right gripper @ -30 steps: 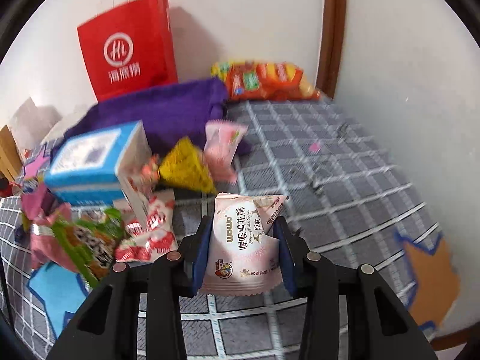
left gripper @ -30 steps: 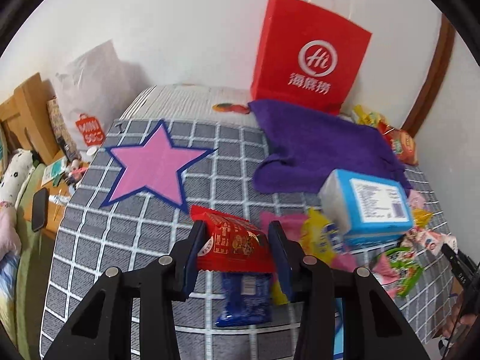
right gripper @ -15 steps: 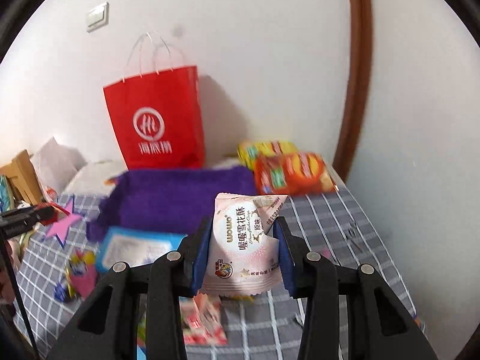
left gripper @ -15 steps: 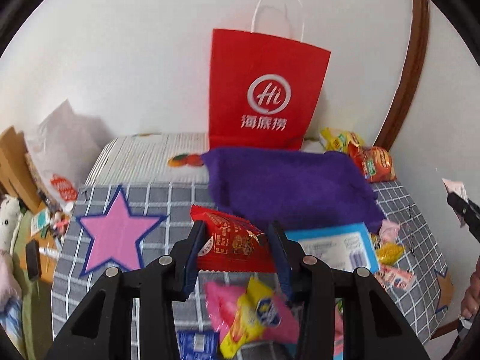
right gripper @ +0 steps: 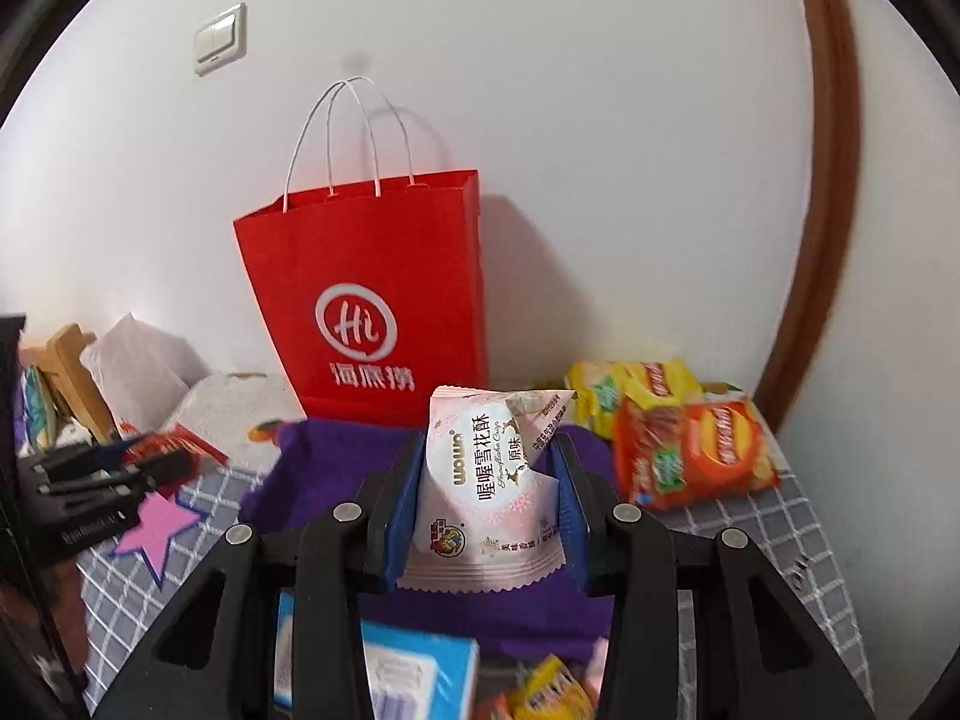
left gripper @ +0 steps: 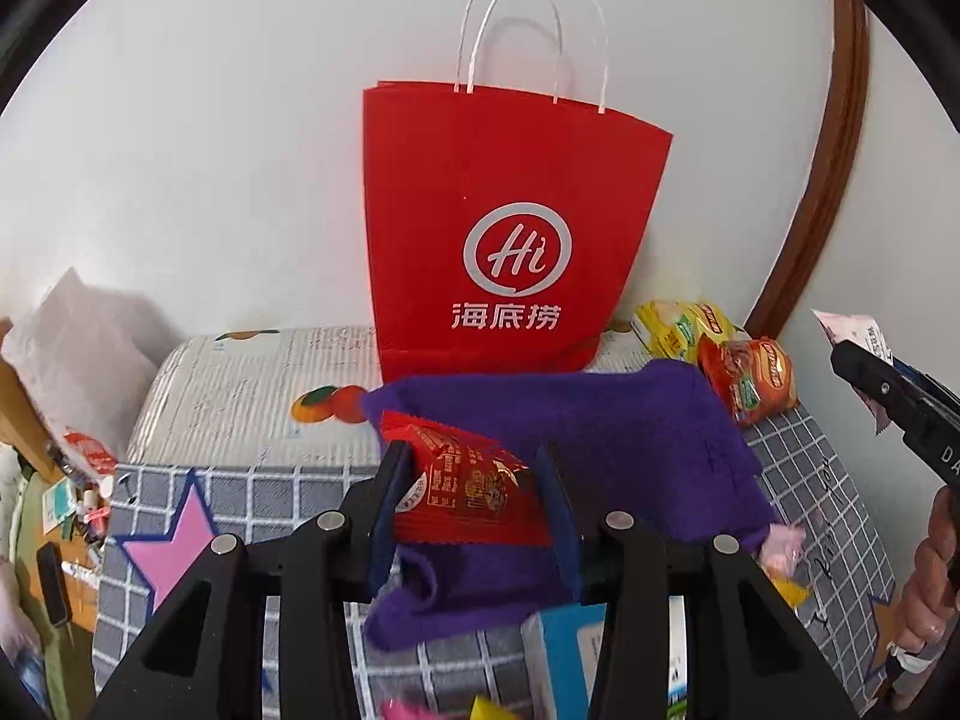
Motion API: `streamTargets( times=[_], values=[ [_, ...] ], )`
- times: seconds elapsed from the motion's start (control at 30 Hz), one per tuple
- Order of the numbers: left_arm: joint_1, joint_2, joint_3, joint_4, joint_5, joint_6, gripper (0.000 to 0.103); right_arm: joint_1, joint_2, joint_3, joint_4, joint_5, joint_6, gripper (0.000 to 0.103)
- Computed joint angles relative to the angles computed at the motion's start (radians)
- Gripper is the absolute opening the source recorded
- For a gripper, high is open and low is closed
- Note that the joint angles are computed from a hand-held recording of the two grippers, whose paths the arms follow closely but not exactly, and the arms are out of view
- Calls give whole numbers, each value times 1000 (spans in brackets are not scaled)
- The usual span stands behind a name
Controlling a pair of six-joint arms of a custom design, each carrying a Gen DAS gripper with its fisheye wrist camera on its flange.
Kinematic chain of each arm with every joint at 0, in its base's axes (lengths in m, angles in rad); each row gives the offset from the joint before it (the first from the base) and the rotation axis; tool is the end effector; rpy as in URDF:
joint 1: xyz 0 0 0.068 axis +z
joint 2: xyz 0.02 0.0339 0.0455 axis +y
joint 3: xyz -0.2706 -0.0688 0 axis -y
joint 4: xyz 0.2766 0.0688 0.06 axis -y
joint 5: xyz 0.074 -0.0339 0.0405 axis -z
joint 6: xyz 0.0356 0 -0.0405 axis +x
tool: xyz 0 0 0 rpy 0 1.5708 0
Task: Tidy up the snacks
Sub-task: 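Carry both held packets up onto the purple towel with both tools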
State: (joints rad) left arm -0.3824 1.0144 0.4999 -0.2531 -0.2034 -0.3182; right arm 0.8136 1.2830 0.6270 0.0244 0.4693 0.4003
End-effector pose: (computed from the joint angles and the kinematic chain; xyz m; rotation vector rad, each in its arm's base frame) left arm 0.2121 -0.0776 0.1838 -0.0260 2.3214 -0.1157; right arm 0.2070 0.1956 0.1894 -0.1830 2.1239 0.1970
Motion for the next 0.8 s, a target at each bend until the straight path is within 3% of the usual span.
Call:
streamTargets(
  times=[0.27, 0.43, 0.63, 0.8],
  values=[
    [60, 224, 101, 155, 64, 39, 41, -109, 209, 148, 75, -104, -98, 41],
    [95, 351, 110, 250, 88, 44, 41, -167, 325, 150, 186, -180, -155, 41],
    [114, 449, 137, 248, 101, 54, 41, -270, 420, 192, 173, -334, -136, 41],
    [85, 497, 147, 262, 72, 52, 41, -284, 467, 224, 145, -318, -167, 41]
  ],
)
